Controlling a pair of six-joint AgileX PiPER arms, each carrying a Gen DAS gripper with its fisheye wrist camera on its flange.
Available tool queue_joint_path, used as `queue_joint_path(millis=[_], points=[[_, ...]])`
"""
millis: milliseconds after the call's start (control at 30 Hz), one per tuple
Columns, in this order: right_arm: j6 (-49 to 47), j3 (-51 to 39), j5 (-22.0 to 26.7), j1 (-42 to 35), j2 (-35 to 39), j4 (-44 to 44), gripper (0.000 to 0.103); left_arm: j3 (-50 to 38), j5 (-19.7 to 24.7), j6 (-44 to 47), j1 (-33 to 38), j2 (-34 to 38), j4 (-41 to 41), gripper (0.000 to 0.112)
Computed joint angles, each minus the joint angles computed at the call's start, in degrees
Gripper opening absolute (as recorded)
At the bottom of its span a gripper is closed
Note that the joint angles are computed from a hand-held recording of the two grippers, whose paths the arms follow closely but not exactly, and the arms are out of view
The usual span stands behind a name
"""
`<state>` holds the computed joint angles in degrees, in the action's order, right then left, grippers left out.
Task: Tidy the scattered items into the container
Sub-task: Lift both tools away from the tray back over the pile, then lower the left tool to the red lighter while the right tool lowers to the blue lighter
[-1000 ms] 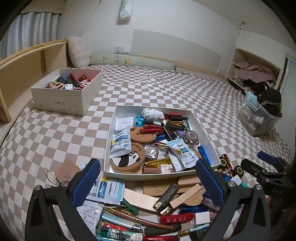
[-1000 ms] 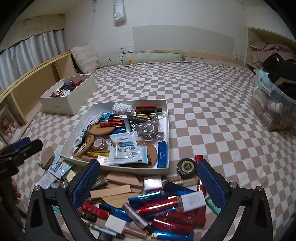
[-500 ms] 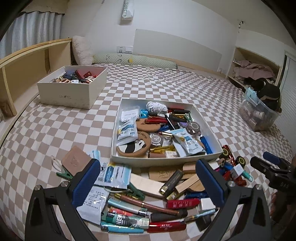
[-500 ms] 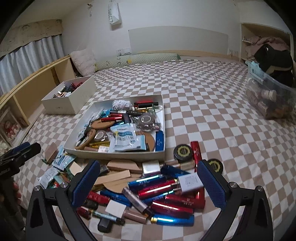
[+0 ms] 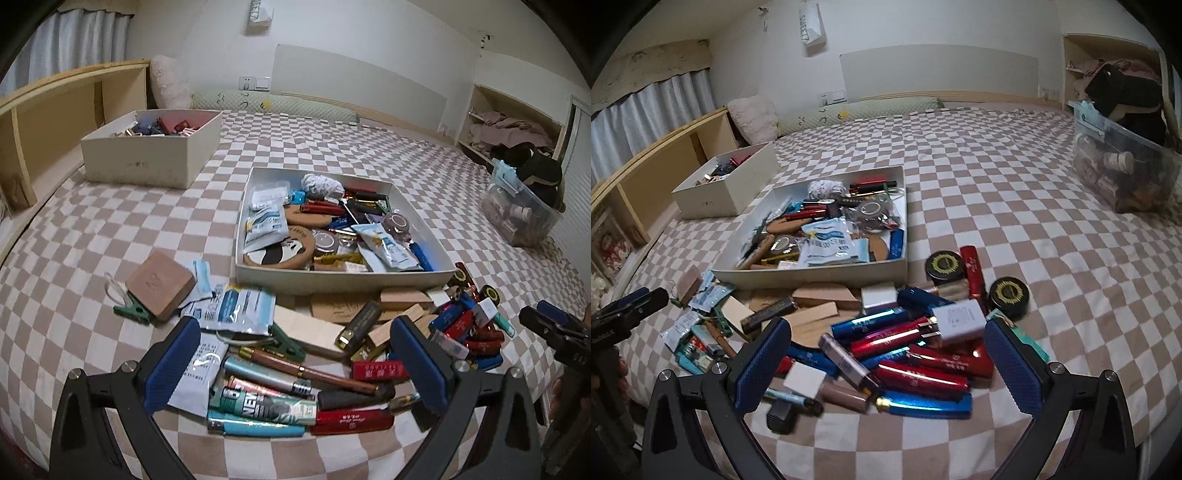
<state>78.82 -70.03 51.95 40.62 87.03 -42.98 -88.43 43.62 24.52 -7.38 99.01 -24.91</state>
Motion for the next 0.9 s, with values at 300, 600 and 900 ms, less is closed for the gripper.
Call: queue_joint_path(millis=[300, 600, 900], points=[[9.05, 8.33, -1.49, 0.20, -2.91, -3.67, 0.103, 6.03, -2.15, 4.32, 2.53, -1.57, -3.68, 0.102], [12.34, 13.83, -7.02, 0.83, -2.57, -3.97, 0.103, 11.82, -4.83, 3.85, 1.81, -2.66, 0.98, 0.102], [6.90, 10.28, -4.25, 1.10, 2.64, -0.03, 0.103, 15.99, -5.00, 4.99, 0.62, -3.20, 0.57, 0.102]])
